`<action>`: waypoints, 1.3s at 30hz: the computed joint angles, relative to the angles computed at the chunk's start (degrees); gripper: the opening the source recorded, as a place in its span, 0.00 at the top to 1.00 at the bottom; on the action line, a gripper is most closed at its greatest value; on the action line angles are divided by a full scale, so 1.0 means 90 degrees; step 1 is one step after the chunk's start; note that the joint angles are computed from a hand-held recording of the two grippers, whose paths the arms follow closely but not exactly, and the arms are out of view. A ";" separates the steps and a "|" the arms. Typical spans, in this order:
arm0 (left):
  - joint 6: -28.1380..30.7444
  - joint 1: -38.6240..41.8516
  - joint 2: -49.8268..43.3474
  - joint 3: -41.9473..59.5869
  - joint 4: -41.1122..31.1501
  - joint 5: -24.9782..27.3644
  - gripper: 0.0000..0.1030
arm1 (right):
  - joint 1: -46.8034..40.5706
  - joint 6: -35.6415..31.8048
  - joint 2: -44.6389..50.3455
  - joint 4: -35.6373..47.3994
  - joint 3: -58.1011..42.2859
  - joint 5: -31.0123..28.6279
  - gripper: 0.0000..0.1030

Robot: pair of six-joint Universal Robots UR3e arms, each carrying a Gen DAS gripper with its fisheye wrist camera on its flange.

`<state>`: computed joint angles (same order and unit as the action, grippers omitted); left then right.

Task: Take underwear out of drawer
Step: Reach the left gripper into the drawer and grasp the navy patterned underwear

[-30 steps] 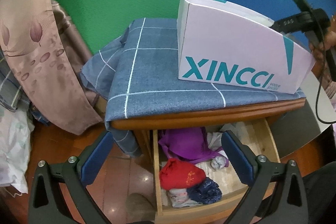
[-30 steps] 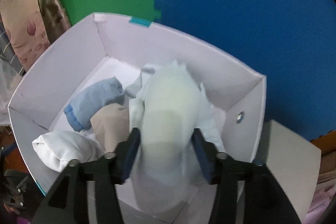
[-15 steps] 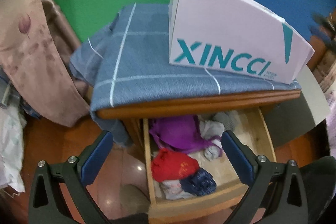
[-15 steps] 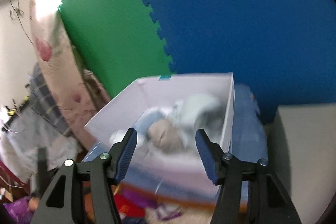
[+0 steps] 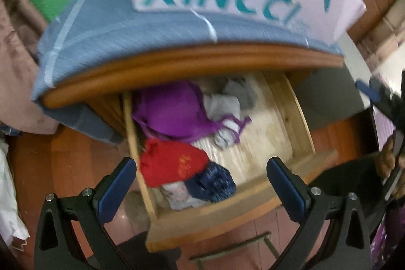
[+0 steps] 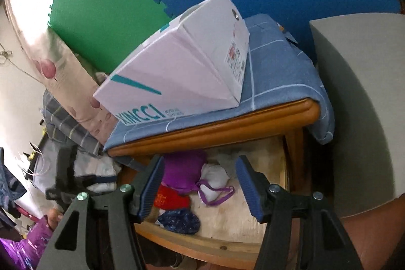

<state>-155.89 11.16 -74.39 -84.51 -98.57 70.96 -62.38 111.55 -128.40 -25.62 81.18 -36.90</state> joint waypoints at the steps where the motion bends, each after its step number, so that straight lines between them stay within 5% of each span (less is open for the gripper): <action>1: -0.0016 -0.0101 -0.0089 0.0029 -0.0096 0.0002 0.01 | -0.0206 -0.0339 0.0063 0.0456 -0.0126 -0.0018 0.42; 6: -0.0359 -0.0594 -0.0780 0.0182 -0.0526 0.0106 0.01 | -0.0729 -0.1111 0.0265 0.1517 -0.0442 -0.0170 0.42; 16: -0.1603 -0.1535 -0.2194 0.0431 -0.0267 0.0748 0.01 | -0.0721 -0.1438 0.0606 0.1982 -0.0762 -0.0242 0.42; 29: -0.1930 -0.2020 -0.2992 0.0488 -0.0111 0.1362 0.03 | -0.0704 -0.1621 0.0856 0.2343 -0.0878 -0.0234 0.42; 32: -0.1878 -0.2045 -0.3050 0.0431 -0.0154 0.1455 0.28 | -0.0664 -0.1592 0.0886 0.2327 -0.0868 -0.0222 0.42; 34: -0.1912 -0.2135 -0.3156 0.0428 -0.0199 0.1619 0.55 | -0.0634 -0.1553 0.0901 0.2293 -0.0854 -0.0214 0.42; 39: -0.1897 -0.1896 -0.2970 0.0109 -0.0042 0.1343 0.64 | -0.0556 -0.1442 0.0908 0.2180 -0.0807 -0.0200 0.42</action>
<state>-172.96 -5.90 -101.12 -83.53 -98.95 83.05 -67.38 98.57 -120.23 -6.00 73.92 -38.69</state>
